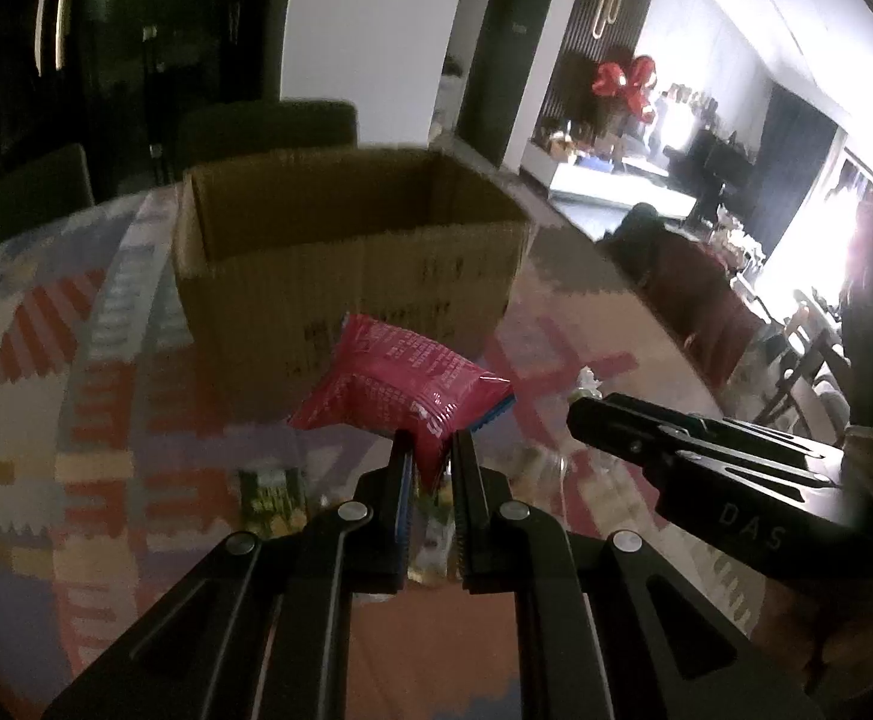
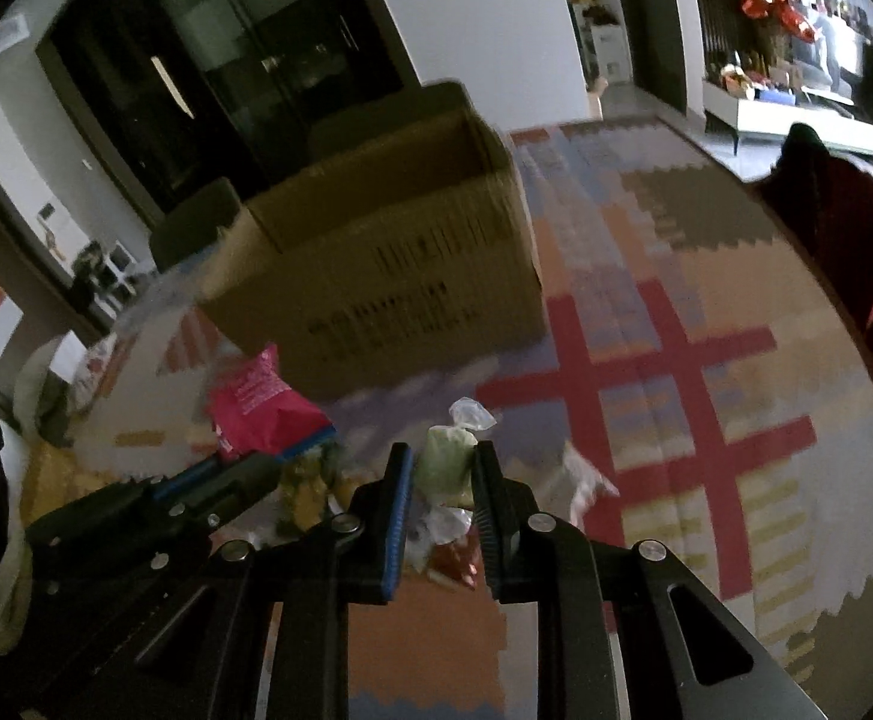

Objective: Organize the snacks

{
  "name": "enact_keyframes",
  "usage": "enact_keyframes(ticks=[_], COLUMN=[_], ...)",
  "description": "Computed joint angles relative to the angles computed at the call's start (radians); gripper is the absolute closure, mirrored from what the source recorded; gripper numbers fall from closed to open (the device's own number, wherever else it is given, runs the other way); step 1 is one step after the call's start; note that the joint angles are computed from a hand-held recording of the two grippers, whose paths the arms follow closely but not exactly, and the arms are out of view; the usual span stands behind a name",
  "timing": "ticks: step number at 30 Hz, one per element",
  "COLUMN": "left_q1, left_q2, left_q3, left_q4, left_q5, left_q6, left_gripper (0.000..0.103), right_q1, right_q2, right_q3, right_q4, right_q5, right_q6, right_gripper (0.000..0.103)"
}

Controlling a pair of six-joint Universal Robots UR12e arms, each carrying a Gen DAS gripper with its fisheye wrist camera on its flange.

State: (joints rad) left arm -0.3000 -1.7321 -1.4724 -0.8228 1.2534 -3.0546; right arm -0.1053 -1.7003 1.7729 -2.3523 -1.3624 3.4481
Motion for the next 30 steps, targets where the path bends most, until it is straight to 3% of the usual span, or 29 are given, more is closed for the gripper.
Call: enact_keyframes(ticks=[9, 18, 28, 30], left_q1=[0.006, 0.009, 0.017, 0.02], left_q2=[-0.034, -0.106, -0.194, -0.211], left_q3=[0.071, 0.187, 0.317, 0.344], left_q4=[0.078, 0.082, -0.006, -0.034], left_q5=[0.022, 0.043, 0.044, 0.041], left_q6=[-0.003, 0.004, 0.006, 0.005], left_gripper=[0.09, 0.09, 0.089, 0.085], right_q1=[-0.011, -0.018, -0.008, -0.006], right_q2=[0.041, 0.118, 0.212, 0.226], right_q3=[-0.062, -0.161, -0.27, -0.29], right_q4=[-0.106, -0.158, -0.1, -0.078], right_q5=[0.001, 0.005, 0.005, 0.002], right_q6=[-0.001, -0.015, -0.092, -0.106], right_gripper=[0.082, 0.082, 0.082, 0.082])
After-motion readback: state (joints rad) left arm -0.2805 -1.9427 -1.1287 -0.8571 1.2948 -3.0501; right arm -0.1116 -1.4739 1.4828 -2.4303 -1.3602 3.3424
